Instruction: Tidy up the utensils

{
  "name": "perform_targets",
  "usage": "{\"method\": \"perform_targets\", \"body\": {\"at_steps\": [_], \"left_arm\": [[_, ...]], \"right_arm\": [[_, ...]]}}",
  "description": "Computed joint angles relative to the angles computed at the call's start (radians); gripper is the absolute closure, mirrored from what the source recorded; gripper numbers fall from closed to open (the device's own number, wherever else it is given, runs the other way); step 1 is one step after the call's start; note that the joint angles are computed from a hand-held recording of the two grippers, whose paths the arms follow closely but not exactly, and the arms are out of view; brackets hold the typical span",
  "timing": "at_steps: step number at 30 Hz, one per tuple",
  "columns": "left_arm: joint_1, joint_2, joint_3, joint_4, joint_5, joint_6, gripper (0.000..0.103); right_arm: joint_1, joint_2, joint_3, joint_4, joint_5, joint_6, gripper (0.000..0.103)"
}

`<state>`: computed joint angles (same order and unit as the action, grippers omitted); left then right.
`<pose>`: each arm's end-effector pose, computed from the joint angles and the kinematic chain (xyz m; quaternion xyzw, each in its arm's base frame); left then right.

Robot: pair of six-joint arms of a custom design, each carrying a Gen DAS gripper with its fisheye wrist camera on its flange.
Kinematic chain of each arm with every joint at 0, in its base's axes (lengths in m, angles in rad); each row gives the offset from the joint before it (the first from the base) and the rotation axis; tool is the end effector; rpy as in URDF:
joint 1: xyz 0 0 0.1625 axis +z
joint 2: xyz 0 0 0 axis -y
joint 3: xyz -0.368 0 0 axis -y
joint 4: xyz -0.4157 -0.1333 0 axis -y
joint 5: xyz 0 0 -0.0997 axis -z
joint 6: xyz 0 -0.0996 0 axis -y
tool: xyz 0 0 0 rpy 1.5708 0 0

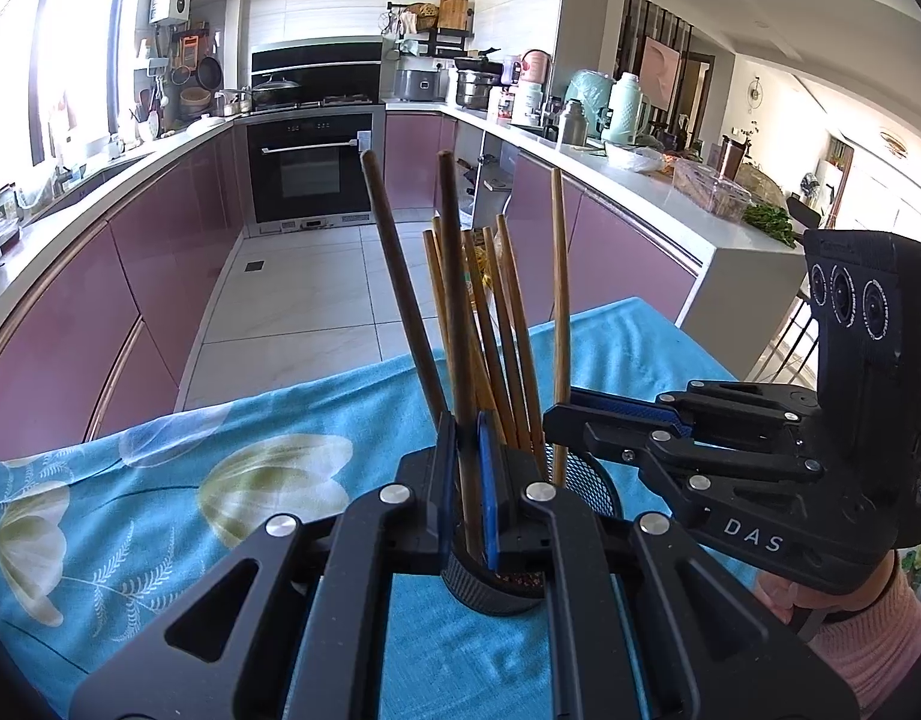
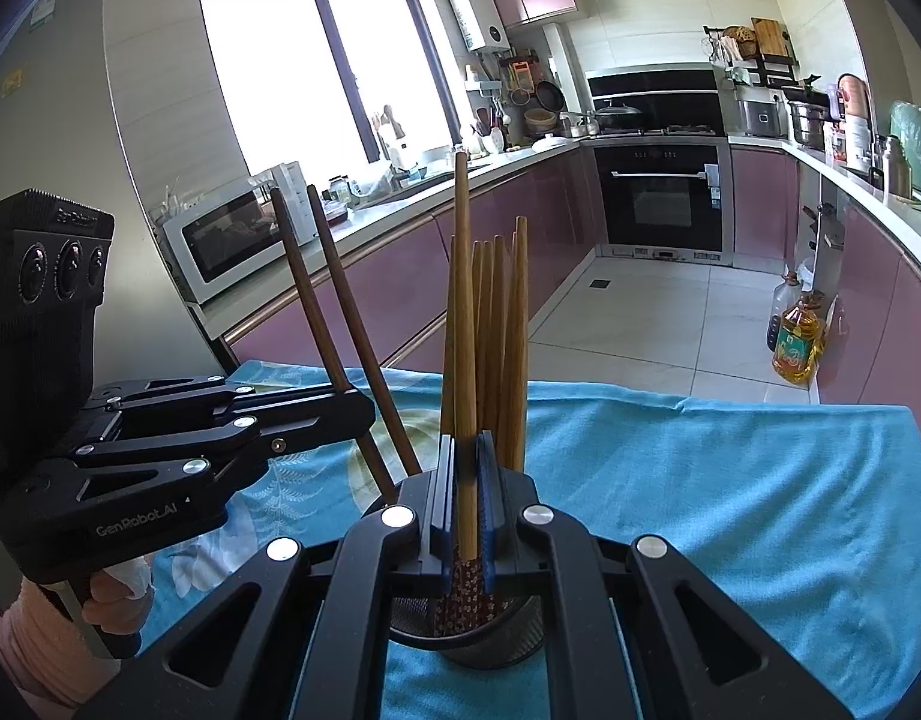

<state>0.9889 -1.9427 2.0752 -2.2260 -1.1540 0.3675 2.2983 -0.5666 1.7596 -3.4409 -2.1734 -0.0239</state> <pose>-0.0804 -0.4381 0.4213 0.3844 0.8651 -0.2727 0.1717 0.4517 -0.3917 -0.0278 0.2388 -0.8741 0.3942 0.1535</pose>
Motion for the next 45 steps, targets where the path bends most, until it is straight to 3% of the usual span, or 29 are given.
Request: {"method": "perform_targets", "body": {"at_steps": [45], "left_arm": [[0.066, 0.140, -0.086, -0.026, -0.026, 0.005, 0.093]], "right_arm": [[-0.026, 0.021, -0.054, 0.067, 0.011, 0.016, 0.097]]}}
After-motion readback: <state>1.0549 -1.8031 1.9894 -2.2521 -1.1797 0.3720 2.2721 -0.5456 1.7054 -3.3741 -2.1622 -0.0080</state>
